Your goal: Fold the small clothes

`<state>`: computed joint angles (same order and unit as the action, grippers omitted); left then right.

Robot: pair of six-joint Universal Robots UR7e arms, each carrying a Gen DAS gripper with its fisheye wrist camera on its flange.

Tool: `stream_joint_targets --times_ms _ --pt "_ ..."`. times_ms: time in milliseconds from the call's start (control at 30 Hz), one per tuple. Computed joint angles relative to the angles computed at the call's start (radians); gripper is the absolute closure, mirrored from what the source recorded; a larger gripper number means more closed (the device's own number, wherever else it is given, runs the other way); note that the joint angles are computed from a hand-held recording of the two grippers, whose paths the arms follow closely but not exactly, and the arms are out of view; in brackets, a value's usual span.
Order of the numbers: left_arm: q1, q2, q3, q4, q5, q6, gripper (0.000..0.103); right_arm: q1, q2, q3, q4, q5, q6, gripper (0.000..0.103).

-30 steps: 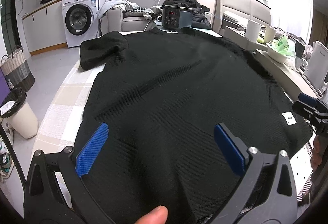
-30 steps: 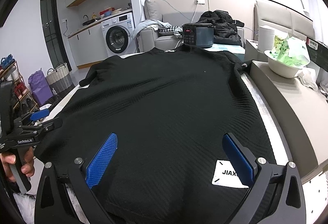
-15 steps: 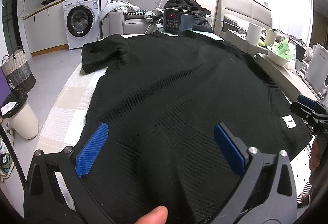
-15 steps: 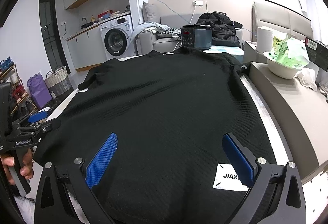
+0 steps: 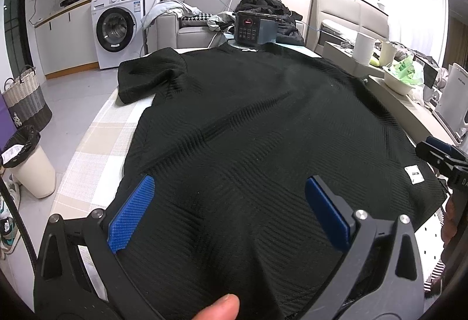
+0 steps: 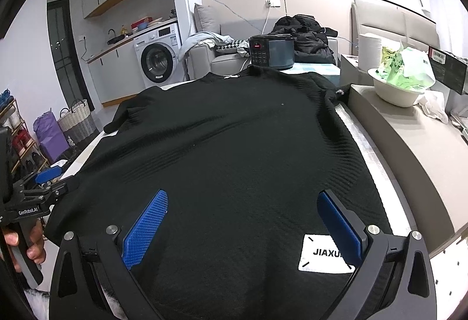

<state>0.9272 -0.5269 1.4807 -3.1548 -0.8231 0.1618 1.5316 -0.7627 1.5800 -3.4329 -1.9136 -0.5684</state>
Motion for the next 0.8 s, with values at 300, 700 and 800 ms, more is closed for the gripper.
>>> stream_joint_targets --times_ms 300,700,800 --pt "0.003 0.003 -0.002 -0.008 0.0 0.008 0.001 -0.001 -0.002 0.001 -0.006 0.002 0.005 0.0" --pt "0.014 0.002 -0.014 0.006 -0.021 -0.001 0.001 0.003 -0.002 -0.009 -0.015 -0.01 0.007 0.0" --pt "0.016 0.002 -0.031 0.037 -0.034 -0.016 0.001 0.005 -0.005 -0.018 -0.008 -0.009 0.015 0.0"
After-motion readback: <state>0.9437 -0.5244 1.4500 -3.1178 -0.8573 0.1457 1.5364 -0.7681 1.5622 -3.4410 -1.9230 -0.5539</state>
